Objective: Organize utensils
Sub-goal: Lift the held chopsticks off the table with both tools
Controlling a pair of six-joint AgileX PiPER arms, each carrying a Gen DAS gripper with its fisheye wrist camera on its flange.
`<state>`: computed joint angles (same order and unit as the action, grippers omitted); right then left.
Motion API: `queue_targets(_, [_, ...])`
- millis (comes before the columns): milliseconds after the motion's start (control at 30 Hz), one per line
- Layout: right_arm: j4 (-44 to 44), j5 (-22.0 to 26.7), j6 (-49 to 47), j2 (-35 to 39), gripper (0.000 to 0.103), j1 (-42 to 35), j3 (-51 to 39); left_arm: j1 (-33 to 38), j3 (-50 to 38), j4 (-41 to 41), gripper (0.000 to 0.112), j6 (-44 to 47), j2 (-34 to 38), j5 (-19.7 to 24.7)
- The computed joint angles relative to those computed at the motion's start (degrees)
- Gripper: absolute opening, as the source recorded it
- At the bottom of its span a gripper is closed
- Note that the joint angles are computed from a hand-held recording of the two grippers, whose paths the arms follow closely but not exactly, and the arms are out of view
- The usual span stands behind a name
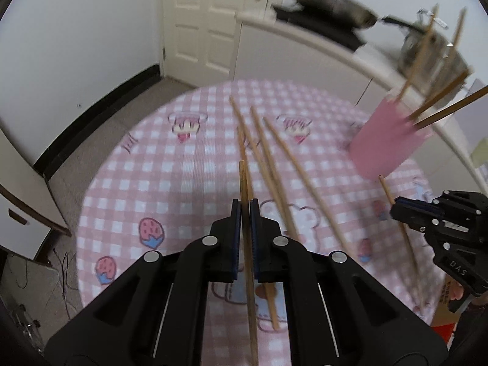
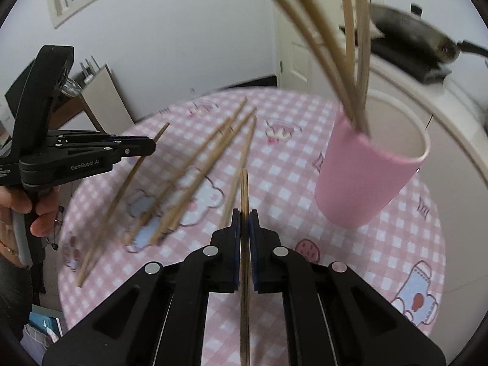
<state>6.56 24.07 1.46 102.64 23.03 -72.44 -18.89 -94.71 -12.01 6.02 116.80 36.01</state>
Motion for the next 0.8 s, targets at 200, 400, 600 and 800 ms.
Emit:
queue_targets(200, [-3.5, -1.6, 2.7, -7.2, 0.004, 2.5, 3.0, -0.3, 7.7, -3.4, 0.006, 3.5, -10.0, -4.5])
queue_targets(400, [-9.8, 0.4, 8.1, -9.9, 0.004, 5.3, 2.5, -2.4, 7.5, 1.4, 0.006, 0.7, -13.1, -2.1])
queue_targets(600, [-8.6, 0.2, 7.2, -8.1, 0.004, 4.7, 2.7, -1.8, 5.2, 2.2, 0.007, -1.4, -8.2, 1.3])
queue_targets(800, [-4.6, -0.7, 3.6, -6.3, 0.004, 3.4, 3.2, -0.9, 1.0, 2.4, 0.018, -2.4, -1.4, 4.6])
